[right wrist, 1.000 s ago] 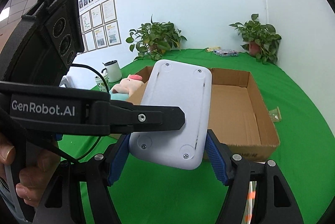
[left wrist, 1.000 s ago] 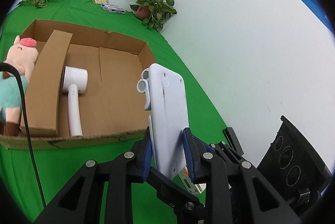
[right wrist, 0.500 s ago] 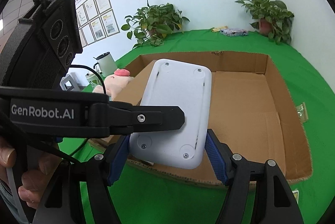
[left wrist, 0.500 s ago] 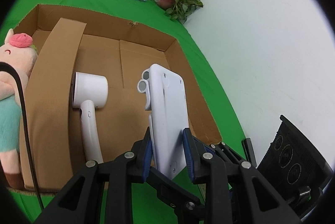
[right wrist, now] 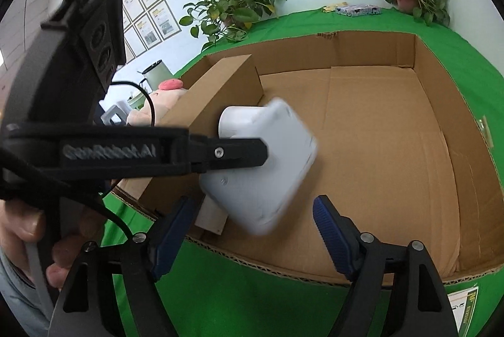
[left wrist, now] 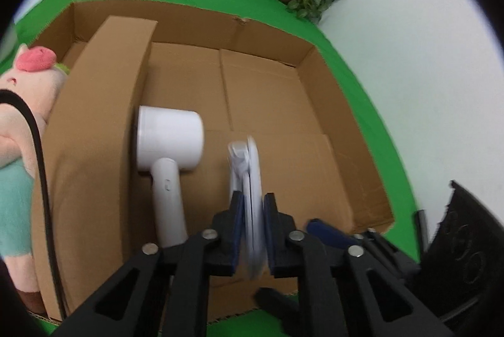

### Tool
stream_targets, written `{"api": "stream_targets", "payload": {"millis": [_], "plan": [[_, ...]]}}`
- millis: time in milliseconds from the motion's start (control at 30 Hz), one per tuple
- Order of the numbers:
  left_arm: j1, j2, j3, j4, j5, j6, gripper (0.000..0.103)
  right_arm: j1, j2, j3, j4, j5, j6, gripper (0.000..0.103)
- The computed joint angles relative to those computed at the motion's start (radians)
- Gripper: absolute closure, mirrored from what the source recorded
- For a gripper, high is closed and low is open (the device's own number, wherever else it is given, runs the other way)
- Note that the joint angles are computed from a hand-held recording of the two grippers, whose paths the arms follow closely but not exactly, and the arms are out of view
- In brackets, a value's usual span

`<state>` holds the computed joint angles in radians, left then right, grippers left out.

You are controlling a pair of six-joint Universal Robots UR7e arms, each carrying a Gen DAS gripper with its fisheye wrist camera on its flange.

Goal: Organize objects
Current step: 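Carry the white case over the open box with the left gripper, then lower the white case beside the hair dryer and open the left gripper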

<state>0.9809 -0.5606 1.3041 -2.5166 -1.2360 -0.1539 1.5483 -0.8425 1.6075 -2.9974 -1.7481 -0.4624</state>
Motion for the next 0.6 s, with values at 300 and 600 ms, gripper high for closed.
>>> {"api": "stream_targets", "payload": {"millis": [300, 600], "plan": [[-0.022, -0.003, 0.029, -0.009, 0.074, -0.044, 0.092, -0.043, -0.064, 0.030, 0.018, 0.050, 0.050, 0.026], [-0.051, -0.019, 0.101, -0.040, 0.195, -0.107, 0.090, -0.045, -0.091, 0.032, 0.084, 0.025, 0.071, 0.026]]}}
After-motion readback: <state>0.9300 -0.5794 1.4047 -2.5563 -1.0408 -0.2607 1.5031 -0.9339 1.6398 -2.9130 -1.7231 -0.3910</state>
